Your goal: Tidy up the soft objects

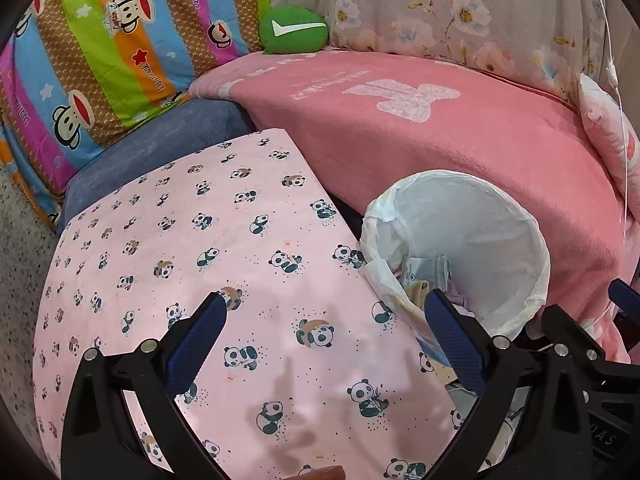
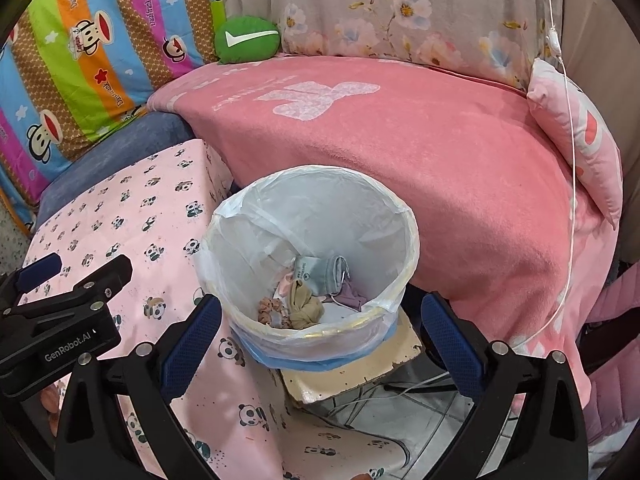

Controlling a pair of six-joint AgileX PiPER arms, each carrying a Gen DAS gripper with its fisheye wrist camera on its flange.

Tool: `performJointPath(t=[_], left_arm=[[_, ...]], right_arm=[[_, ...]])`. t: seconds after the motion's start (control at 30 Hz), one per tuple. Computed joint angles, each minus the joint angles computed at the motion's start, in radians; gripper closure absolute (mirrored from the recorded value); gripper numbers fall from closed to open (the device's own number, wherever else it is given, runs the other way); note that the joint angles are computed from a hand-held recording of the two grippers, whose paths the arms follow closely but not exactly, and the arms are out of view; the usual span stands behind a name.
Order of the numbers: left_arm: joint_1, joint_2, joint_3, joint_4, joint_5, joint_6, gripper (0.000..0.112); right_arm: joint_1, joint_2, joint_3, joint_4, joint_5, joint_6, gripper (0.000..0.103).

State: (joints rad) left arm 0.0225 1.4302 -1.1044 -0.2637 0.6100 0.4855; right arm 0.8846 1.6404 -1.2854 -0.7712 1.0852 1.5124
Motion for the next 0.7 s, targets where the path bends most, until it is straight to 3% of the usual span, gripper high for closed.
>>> performJointPath(t=[0.7], left_arm=[[-0.035, 0.002, 0.019, 0.08, -0.013, -0.094, 0.017]], right_arm=[[-0.011, -0.004, 0.034, 0.003, -0.02, -0.004, 0.004]])
